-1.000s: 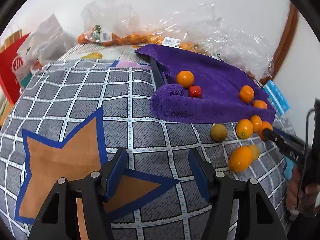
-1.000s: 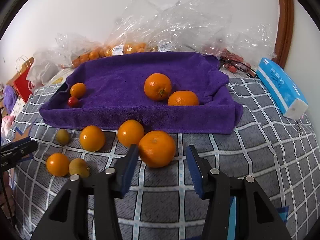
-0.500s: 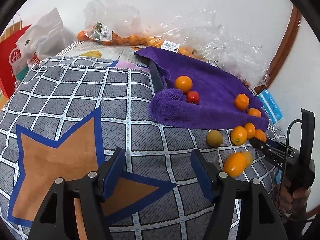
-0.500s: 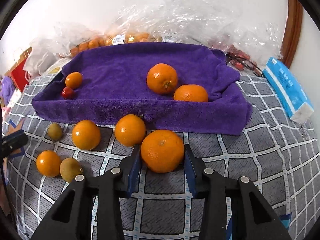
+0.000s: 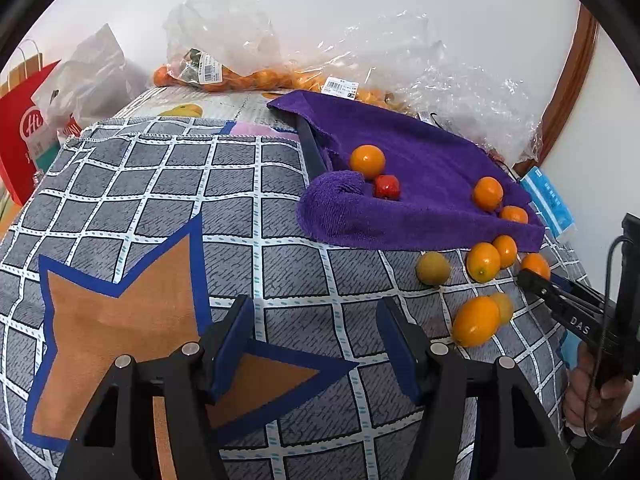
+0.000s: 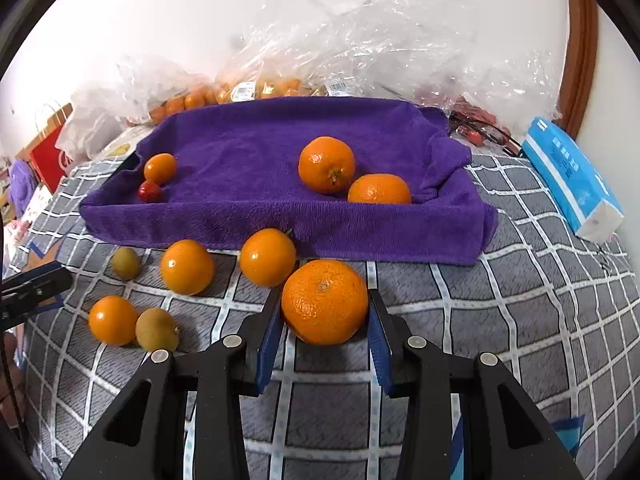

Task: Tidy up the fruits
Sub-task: 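Grasp a large orange with the right gripper while the left grasps a small yellow-green fruit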

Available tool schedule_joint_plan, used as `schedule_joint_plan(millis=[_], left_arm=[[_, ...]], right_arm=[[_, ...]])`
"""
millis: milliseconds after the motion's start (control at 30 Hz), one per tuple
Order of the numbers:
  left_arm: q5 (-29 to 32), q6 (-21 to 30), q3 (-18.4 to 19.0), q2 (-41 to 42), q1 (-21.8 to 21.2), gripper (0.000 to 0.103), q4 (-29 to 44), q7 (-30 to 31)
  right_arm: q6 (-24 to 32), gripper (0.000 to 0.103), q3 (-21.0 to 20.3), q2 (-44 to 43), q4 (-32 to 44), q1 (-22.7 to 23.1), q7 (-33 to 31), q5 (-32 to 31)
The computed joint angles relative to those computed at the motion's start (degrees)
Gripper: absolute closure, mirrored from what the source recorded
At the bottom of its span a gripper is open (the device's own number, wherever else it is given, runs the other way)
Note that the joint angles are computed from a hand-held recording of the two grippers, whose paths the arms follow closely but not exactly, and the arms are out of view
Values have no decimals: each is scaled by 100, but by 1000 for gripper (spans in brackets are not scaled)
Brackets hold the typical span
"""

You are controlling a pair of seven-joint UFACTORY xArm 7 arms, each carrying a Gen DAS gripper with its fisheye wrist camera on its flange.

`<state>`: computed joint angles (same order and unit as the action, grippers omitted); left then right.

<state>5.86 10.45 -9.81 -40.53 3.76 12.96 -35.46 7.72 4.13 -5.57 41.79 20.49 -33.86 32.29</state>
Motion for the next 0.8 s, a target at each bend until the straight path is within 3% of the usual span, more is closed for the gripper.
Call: schedule_joint_plan(millis=[267,333,400,533,700,800], left_arm=[[81,153,-263,-97,208,43,15,-300],[199,341,-383,-138,255,48,69,-377],[236,550,-370,-236,124,55,87,-420],[-198,206,302,-211,-732,55,57,-131],[-99,-90,27,710,-783,53,781,183],[-69,20,-46,1235,-717,53,1141,192]], right_arm=[[-8,63,-274,-391,-312,318,-704,804],[-43,63,-344,-503,-421,369,-779,860],[-18,63,-535,-584,-461,530,-1020,1128],[64,63,-741,-626,-414,669,-1501,1728],[85,63,-717,-751,-528,553,-1610,1772],[277,63,-886,-794,-490,626,-1964,2224]])
